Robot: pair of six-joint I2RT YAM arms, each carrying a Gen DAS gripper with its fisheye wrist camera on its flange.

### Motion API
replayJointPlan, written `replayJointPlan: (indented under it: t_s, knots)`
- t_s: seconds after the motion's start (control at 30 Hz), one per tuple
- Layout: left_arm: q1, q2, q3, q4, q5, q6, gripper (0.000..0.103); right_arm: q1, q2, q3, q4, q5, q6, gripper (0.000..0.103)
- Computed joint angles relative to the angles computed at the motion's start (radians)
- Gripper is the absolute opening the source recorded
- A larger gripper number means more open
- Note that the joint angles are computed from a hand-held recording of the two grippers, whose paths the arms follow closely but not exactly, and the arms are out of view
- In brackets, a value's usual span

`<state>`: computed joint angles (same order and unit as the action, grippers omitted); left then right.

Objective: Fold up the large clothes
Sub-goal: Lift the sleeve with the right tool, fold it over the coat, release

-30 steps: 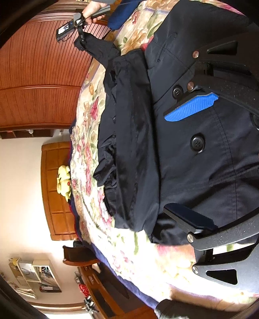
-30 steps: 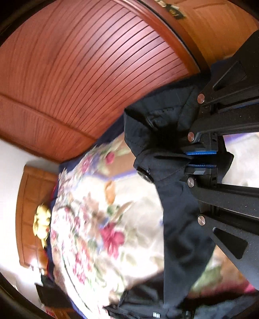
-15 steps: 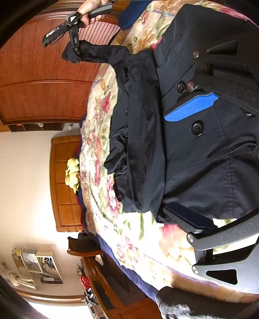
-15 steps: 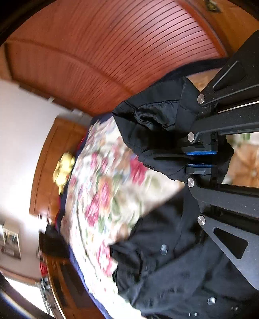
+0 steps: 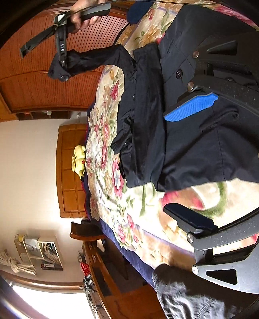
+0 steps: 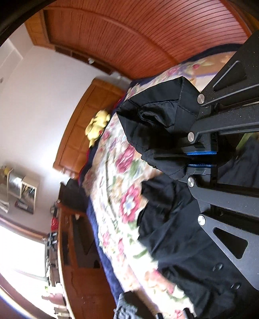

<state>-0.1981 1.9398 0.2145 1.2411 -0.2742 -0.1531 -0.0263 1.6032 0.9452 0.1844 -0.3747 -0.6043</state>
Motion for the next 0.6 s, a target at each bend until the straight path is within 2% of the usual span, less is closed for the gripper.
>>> replayJointPlan:
  t_s: [0.27,0.6]
  knots:
    - [0.084,0.003,-0.053,0.058,0.048,0.014,0.085,0.092,-0.056,-0.112,0.012,-0.018,-0.024,0.006]
    - [0.127,0.007,-0.073,0.095,0.059,0.022,0.085,0.125,-0.028,-0.074,-0.151,-0.127,-0.081,0.006]
